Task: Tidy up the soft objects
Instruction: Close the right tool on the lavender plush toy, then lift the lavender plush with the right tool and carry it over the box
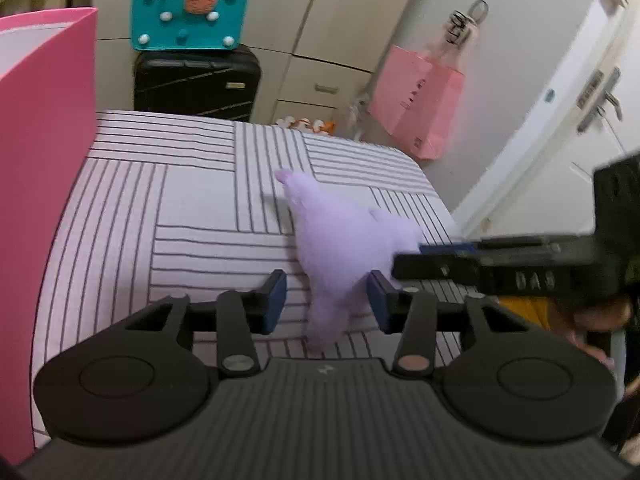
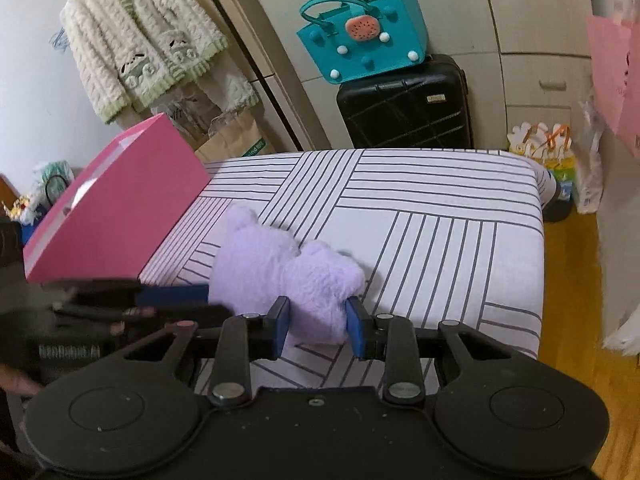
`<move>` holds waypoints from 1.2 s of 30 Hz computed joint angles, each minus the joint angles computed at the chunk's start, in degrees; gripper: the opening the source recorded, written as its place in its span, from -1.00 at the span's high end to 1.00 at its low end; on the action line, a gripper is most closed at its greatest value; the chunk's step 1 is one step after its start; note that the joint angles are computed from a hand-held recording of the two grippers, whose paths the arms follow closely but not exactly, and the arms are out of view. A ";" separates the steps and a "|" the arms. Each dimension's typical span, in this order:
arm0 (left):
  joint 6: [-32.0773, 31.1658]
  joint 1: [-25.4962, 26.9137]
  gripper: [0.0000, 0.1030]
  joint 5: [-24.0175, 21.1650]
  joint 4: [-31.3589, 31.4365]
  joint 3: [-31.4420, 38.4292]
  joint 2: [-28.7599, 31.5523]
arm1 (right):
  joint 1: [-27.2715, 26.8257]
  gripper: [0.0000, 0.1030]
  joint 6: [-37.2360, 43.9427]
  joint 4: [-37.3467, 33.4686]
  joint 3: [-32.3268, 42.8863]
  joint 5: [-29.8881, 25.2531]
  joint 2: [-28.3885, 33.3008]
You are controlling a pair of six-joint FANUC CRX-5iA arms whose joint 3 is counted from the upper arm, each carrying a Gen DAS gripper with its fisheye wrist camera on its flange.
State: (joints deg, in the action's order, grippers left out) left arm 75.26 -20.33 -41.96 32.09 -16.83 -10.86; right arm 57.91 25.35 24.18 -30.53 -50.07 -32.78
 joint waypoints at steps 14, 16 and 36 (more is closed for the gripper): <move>-1.74 -0.38 0.28 5.88 7.22 -2.48 1.94 | 3.38 0.21 3.75 5.35 1.30 -5.01 2.67; -1.81 -0.42 0.30 6.36 7.87 -2.90 2.03 | 3.42 0.20 3.26 5.63 1.61 -5.53 3.17; -4.92 -0.31 0.33 0.92 3.79 -1.05 -2.21 | 16.06 0.19 -7.62 14.91 4.06 -19.03 4.73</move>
